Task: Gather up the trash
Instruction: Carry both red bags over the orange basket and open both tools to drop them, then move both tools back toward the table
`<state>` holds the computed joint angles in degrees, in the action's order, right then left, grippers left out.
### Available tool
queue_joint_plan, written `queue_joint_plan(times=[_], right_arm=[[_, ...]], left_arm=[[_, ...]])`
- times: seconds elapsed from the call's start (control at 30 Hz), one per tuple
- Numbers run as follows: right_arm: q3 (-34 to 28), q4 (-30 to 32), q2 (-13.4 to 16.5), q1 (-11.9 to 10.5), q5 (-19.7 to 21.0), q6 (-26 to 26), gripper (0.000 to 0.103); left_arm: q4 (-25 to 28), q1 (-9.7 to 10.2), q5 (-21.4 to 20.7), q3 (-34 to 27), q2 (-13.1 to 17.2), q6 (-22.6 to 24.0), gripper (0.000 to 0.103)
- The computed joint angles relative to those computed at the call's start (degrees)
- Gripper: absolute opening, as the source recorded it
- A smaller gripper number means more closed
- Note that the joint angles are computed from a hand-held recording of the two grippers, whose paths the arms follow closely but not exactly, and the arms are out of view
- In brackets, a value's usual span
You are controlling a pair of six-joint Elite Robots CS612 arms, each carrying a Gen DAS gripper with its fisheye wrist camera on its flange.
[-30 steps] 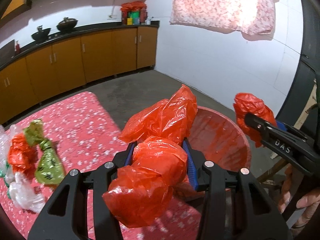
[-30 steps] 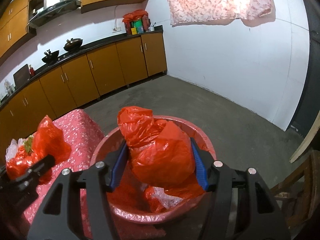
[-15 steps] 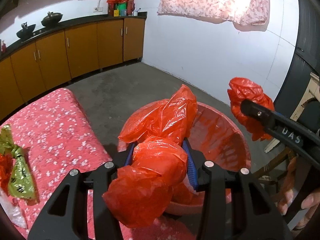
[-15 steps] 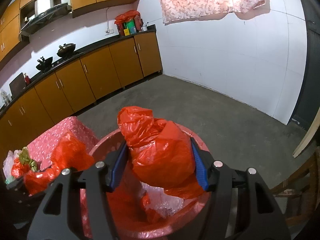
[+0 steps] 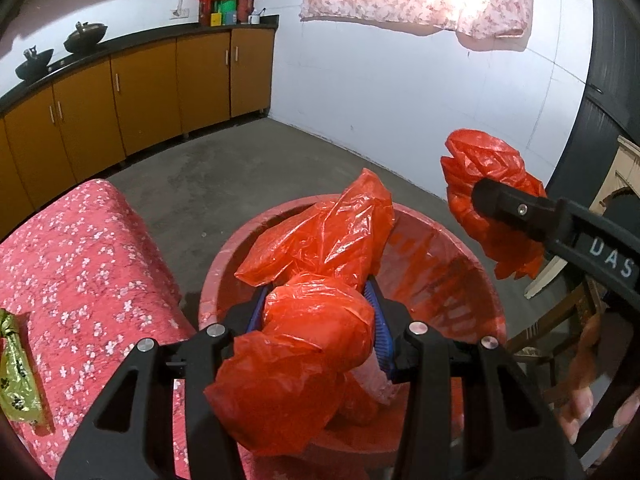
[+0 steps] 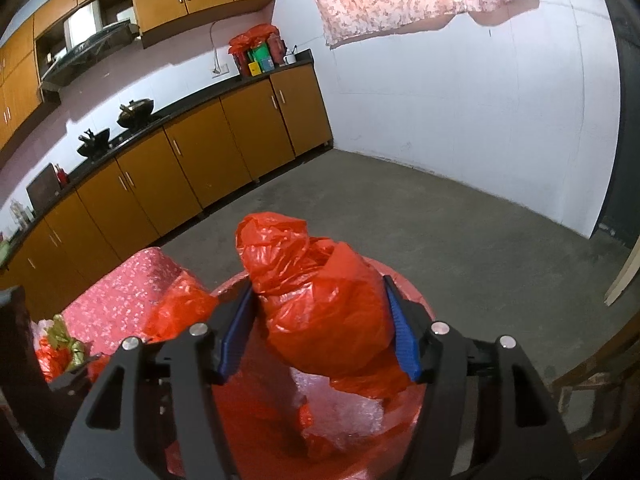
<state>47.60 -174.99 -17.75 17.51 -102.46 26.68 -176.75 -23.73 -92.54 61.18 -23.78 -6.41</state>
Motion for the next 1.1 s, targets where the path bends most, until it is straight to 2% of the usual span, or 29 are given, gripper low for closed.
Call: queue_joint_plan(times=[0.27,0.6,0.83,1.0,1.1], right_arm=[[0.76,-1.38,-0.13,-0.56,2.27,1.88,0.071],[1.12,-0.87,-0.44,-0.07,-1.05,0.78,0.075],[1.48,-0.96,-0.8,0.81,-2.47,-1.55,0.076],[0.7,-0.95,-0.57,1.87,-1.55,-3.02,0.079],[-0.92,0.21,0.16,2.8,-0.36,-4.56,0.079]], left_arm=[[1.36,0.19,-0.23,-0.21,0.23,-0.59,0.056],[-0.72,0.61,1.66,2.5,-1.05,-1.83,0.059],[-6.65,1.54,5.26,8.7,-4.4,-3.41,0.063],[-11.12,2.63,9.1,14.3,-7.52,-5.86,0.064],[-14.74,3.59,12.37,18.52,-9.62,-8.34,0.069]])
